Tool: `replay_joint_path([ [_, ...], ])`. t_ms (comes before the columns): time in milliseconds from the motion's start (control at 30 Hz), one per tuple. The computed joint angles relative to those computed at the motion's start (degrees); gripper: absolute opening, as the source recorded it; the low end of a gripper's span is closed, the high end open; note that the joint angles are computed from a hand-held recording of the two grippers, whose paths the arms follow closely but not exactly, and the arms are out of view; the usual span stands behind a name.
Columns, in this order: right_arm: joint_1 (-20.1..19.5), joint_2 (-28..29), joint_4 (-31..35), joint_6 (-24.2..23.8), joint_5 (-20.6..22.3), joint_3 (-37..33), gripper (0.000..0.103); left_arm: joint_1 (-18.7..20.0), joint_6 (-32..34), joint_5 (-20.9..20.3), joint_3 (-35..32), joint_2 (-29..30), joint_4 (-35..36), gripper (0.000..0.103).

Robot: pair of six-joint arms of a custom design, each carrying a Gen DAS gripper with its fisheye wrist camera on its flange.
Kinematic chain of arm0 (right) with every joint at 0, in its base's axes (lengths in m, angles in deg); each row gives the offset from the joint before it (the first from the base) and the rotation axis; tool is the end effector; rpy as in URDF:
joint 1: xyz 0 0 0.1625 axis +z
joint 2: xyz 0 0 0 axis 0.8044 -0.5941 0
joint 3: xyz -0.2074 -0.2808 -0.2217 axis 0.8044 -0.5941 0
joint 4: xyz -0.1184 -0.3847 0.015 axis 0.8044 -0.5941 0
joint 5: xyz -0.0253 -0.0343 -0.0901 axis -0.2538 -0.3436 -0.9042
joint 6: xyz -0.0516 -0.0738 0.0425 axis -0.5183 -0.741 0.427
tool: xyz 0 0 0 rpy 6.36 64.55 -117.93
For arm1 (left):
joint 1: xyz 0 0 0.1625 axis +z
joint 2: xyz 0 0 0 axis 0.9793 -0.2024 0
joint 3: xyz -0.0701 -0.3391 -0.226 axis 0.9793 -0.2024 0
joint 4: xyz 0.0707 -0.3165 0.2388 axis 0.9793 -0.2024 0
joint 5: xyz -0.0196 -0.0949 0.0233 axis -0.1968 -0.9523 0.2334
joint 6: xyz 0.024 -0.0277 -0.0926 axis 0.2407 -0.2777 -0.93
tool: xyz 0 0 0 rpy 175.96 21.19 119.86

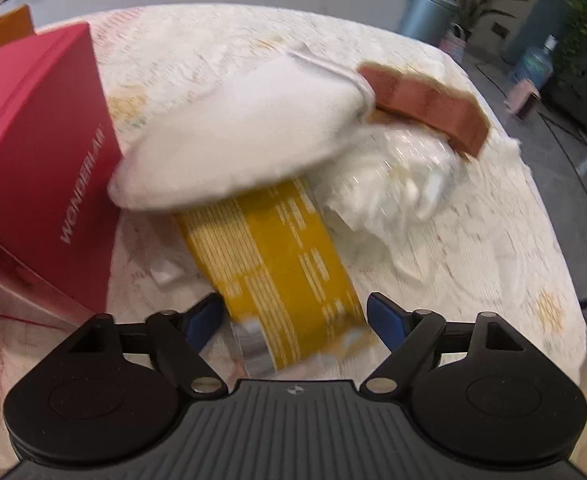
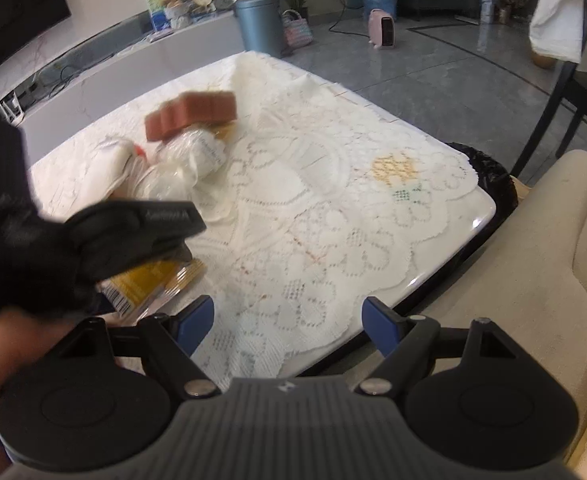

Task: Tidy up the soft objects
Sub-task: 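Move the left tool back to the table and grasp the yellow snack packet, then hold the yellow packet with the left tool while the right tool grasps the white slipper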

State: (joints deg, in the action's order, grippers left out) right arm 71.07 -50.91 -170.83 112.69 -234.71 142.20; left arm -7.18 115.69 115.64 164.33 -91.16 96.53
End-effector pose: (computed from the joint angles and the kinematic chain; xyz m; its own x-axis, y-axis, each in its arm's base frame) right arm 0.3311 -0.3902 -0.1146 -0.7638 0.2251 0.6050 -0.2347 0.7762 -0.5851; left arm 0.0438 -0.5107 0.1974 -0.7875 -0.2781 -0.5500 0.1008 0.8223 -0.5600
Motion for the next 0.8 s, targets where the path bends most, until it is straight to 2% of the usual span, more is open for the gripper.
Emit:
replay_joint_path([
  [67,-0.3,-0.1,-2.0,-0.4,1.0,0.7,0.08,0.0,-0.8,-1.0,-0.9,0.9,0.5,0.094],
  [167,-0.5,-0.4,-2.9,-0.2,1.7,1.3,0.08,-0.6,3.6,-3.2,-0.7,1.9,-0.7,0.094],
  [233,-0.6,-0.4,-2.1,-0.5,2.0,1.2,0.08,-0.4,7.5,-2.2,0.6,1.0,-2.6,0.089],
  [300,-0.7,-0.4,-2.7,-1.7,2.7,1.4,0.08,0.1,8.0,-0.4,1.4,-0.3,-3.1,0.085],
  [367,-0.7,-0.2,-3.9,-2.9,3.3,1.5,0.08,0.6,7.5,1.5,1.2,-1.2,-1.4,0.081],
  [467,-0.5,0.0,-5.9,-1.6,2.2,1.7,0.08,1.5,8.9,5.1,2.3,-3.3,0.1,0.076],
  [567,-0.4,0.1,-5.4,-0.5,1.3,1.4,0.08,1.5,12.0,6.0,4.2,-5.2,1.1,0.072],
  [667,0.2,0.5,-4.6,-2.7,1.1,0.7,0.08,2.8,11.0,8.5,4.2,-7.0,2.8,0.068],
  [800,0.2,0.6,-6.4,-2.3,0.5,1.0,0.08,2.1,15.9,6.4,5.1,-7.8,3.2,0.067],
])
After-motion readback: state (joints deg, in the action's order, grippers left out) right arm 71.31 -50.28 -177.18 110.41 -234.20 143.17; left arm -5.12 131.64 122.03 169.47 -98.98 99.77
